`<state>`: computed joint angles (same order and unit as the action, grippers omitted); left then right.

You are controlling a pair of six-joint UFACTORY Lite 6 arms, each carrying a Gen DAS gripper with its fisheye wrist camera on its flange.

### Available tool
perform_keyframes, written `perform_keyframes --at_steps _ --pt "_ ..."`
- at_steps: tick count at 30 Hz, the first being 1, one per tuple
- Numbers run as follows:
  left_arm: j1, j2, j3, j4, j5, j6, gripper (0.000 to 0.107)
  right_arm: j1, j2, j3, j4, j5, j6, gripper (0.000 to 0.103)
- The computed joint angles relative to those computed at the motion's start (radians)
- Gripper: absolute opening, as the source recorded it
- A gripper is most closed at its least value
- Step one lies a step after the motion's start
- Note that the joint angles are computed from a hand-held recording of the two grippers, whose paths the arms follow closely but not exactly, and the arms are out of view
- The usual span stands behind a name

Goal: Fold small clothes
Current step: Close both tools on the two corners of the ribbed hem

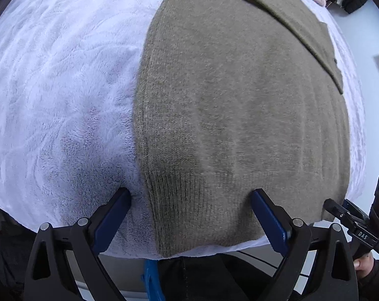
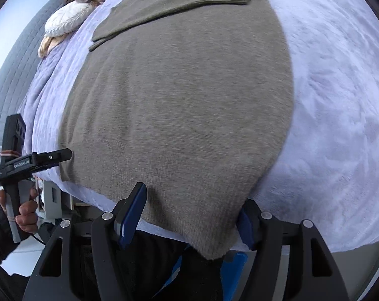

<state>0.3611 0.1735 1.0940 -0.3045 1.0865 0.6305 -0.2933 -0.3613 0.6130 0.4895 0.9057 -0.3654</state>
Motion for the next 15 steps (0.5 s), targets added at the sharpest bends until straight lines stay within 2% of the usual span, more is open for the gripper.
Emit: perform_keyframes --at_steps 1,6,11,14,15 --pt "-0.009 0.014 0.016 0.005 0.004 -0.010 0.101 0.020 0.015 0.002 -0.017 -0.017 0.020 0.070" --pt "-0.053 0.040 0.049 0.056 -0.018 -0.050 0.100 -0.045 0.089 0.010 0.066 -0.018 -0.032 0.072" --pt "-0.037 0.024 0.087 0.091 0.011 -0.038 0.081 -0.058 0.123 0.017 0.096 -0.018 -0.047 0.072" --pt "-0.019 0.045 0.133 0.103 0.032 -0.015 0.062 -0.065 0.127 0.007 0.130 -0.023 -0.065 0.078" --pt "-0.016 0.049 0.145 0.100 0.042 -0.008 0.050 -0.068 0.127 0.005 0.136 -0.025 -0.063 0.078"
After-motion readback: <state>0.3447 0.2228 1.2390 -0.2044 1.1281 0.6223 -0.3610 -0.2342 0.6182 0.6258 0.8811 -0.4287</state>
